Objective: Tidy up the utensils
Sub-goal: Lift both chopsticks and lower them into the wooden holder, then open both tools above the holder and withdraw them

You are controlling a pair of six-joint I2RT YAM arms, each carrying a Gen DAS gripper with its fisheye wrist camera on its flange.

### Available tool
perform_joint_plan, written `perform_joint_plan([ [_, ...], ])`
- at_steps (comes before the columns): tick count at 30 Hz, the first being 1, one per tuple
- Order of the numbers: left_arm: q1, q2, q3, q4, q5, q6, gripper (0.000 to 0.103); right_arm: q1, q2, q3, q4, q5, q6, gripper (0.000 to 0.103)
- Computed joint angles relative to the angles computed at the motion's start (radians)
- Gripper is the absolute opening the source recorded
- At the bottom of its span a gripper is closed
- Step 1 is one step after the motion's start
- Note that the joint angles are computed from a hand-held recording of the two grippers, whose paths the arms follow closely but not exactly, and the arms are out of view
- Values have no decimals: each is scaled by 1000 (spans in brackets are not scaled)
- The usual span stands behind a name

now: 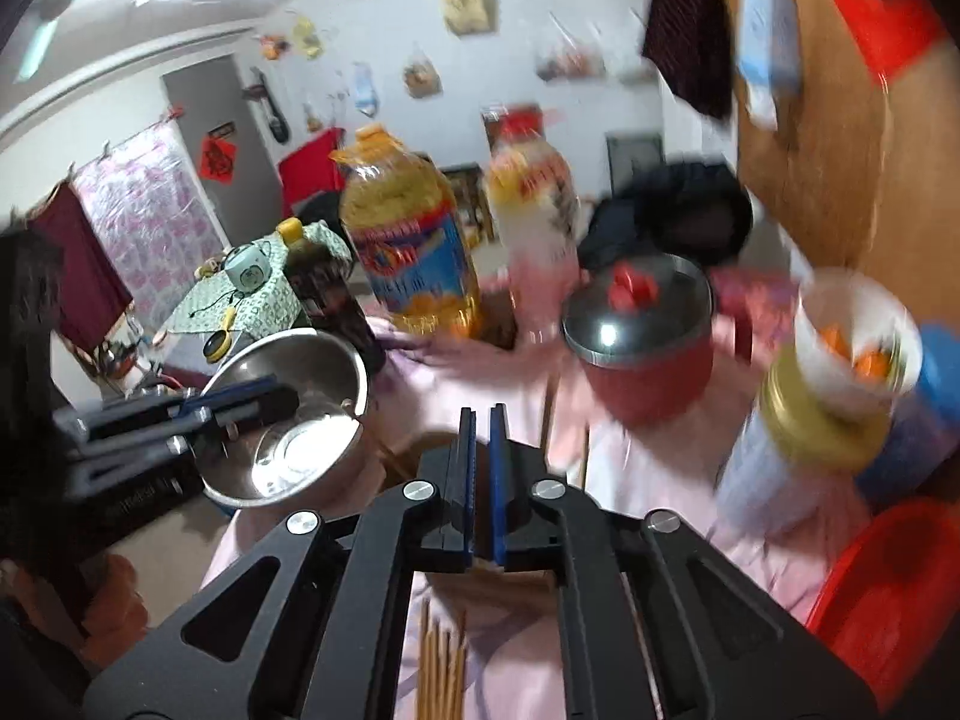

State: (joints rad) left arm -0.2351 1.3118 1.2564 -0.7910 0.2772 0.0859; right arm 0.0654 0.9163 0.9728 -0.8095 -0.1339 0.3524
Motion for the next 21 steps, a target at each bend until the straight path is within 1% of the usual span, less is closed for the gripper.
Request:
perform_joint_plan([
  [1,13,-15,-25,15,-5,0,40,-19,-17,0,-8,-5,-14,8],
  [3,43,-25,-44,19,7,9,41,-51,-52,-1,-28,12,-50,11],
  [4,61,-31,-53,19,18,9,43,-66,-59,-5,-30,8,-58,11],
  [5,73,-39,-63,22,18,7,47,-100,-78,-18,-39,-15,-68,12],
  [9,94,-60,-108,32,-4,10,54,-201,-108,-102,-47,-93,-86,14],
  [11,102,-72,-129,31,-12,11,60,-228,-111,-145,-45,-119,-94,14],
  [13,112,-98,-172,37,-23,15,63,-249,-132,-203,-50,-138,-102,14],
  [16,119,-126,-227,43,-48,21,66,-277,-151,-280,-54,-161,-117,18],
  [19,135,-149,-292,51,-76,30,67,-308,-146,-359,-44,-186,-139,20],
  [21,154,-152,-323,50,-76,33,67,-314,-135,-412,-24,-192,-150,20],
])
